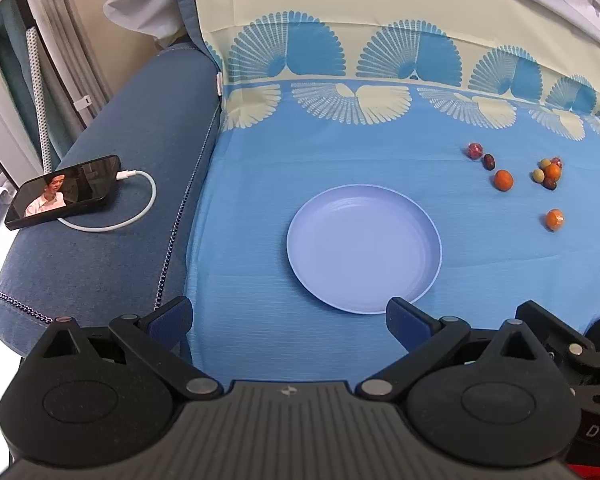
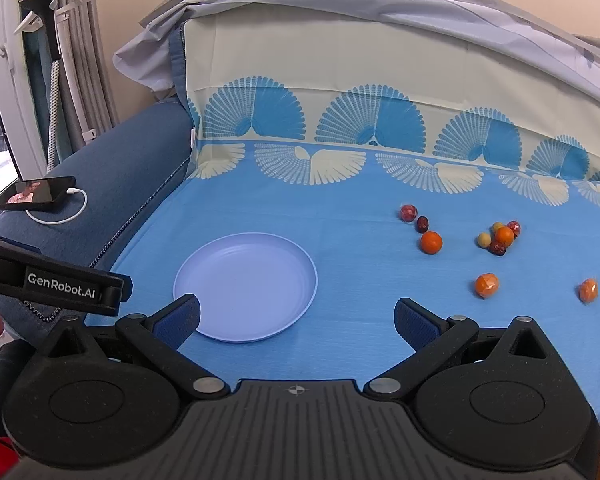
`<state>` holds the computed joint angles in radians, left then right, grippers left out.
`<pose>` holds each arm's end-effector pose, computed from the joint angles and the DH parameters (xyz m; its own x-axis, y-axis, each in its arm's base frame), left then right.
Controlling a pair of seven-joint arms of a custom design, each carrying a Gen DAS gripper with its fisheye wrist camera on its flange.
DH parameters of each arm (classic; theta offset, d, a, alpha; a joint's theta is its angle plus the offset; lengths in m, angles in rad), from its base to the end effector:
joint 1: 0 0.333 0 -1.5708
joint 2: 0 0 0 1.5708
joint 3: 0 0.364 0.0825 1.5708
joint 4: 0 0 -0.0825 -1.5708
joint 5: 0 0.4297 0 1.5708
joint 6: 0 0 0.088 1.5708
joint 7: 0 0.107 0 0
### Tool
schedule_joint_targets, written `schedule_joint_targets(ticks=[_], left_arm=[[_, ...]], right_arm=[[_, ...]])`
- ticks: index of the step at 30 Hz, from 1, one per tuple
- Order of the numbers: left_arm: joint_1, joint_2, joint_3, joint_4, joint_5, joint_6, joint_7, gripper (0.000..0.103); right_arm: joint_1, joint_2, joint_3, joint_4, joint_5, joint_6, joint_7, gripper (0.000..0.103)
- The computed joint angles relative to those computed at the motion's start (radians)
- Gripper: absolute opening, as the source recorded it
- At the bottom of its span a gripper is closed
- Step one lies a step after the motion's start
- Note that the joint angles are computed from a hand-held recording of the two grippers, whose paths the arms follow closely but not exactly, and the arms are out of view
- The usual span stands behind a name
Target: Organize fruits
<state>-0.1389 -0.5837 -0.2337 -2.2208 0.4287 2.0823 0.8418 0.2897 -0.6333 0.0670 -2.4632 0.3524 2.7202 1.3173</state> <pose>0.4010 -0.1641 0.6763 0.2830 -0.9452 -0.1626 -0.7824 -0.1294 -0.6092 0.4011 0.1432 0.6436 0.3989 -0.9113 -0.1025 -0.5950 -0.1721 -0.7851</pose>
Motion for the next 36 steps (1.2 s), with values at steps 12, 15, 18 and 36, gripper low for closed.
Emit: schedule_joint_targets(ticks=[12, 15, 18, 36], left_arm=[[0.003, -0.006, 0.007, -0.004, -0.002, -0.005, 0.005, 0.103], [0.004, -0.013, 0.008, -0.011, 0.0, 0.005, 0.003, 0.103], [0.004, -0.019, 0.006, -0.015, 0.002, 0.003, 0.007, 0.103], [0.007, -0.018, 0.006, -0.015, 0.003, 0.001, 0.014, 0.103]], right_arm=[[0.007, -0.002, -0.003, -0.006, 0.0, 0.004, -0.012, 0.103], [0.005, -0.003, -0.001, -0.008, 0.0, 0.007, -0.01, 0.103], [0.008, -0.004, -0.004, -0.006, -0.001, -0.001, -0.014, 0.103], [0.008, -0.004, -0.004, -0.01, 0.007, -0.003, -0.018, 0.103]])
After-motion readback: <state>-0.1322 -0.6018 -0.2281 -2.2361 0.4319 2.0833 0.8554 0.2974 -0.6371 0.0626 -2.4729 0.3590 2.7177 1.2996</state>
